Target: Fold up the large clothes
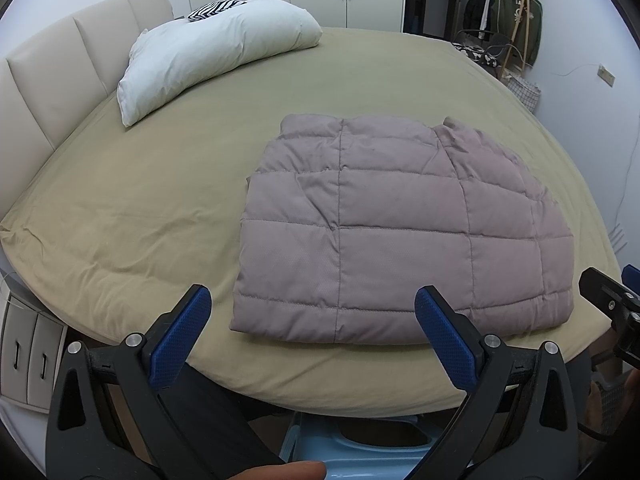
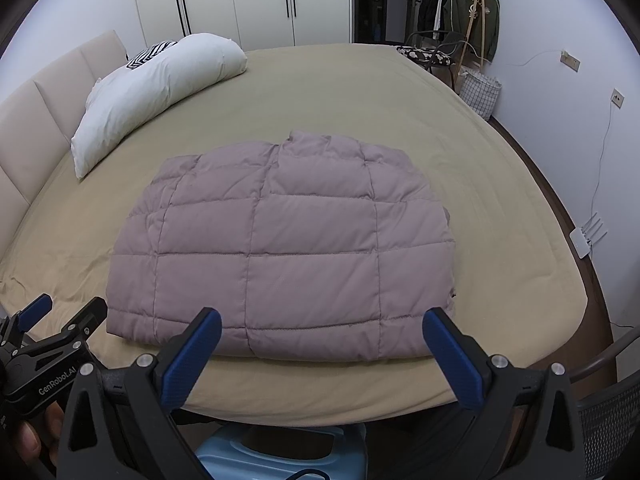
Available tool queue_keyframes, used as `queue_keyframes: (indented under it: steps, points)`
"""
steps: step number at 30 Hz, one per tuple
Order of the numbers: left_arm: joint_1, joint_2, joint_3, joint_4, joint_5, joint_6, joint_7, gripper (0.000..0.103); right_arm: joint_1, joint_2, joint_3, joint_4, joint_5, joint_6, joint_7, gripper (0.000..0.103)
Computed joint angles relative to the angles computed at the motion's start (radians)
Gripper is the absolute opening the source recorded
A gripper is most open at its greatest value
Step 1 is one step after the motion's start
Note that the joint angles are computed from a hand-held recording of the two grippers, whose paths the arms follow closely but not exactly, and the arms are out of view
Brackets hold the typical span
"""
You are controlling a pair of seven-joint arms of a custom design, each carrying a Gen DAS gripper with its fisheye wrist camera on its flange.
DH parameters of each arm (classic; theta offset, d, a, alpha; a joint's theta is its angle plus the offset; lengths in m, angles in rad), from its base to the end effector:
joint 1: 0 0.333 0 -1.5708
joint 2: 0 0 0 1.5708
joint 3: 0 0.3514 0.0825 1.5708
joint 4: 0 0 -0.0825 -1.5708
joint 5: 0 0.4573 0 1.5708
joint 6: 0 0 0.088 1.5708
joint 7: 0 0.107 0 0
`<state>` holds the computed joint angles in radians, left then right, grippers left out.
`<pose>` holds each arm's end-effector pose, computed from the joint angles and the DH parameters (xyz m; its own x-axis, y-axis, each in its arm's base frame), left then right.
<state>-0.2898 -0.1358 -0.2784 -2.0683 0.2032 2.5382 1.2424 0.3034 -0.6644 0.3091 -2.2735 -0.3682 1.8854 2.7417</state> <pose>0.5221 -0.3446 0.5661 -0.3602 -0.9321 -0.0376 -0.7475 0.3125 -0.5862 0.3500 0.2514 0.6411 -0.5060 -0.8624 0.0171 -0.7160 0.4089 -0.5658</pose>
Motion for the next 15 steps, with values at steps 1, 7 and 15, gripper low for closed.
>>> queue_keyframes:
  steps: [1,7,15]
  points:
    - [0.000,0.000,0.000,0.000,0.001,0.000,-0.001,0.103,0.001,0.000,0.000,0.000,0.000,0.000,0.000,0.103]
    - [-0.001,-0.002,0.000,-0.003,0.002,0.001,-0.003,0.103,0.001,-0.002,0.001,-0.004,-0.003,0.003,0.004,0.103]
    - [-0.001,-0.004,-0.001,-0.004,0.005,0.000,-0.008,0.103,0.002,-0.002,0.001,-0.004,-0.004,0.001,0.002,0.103]
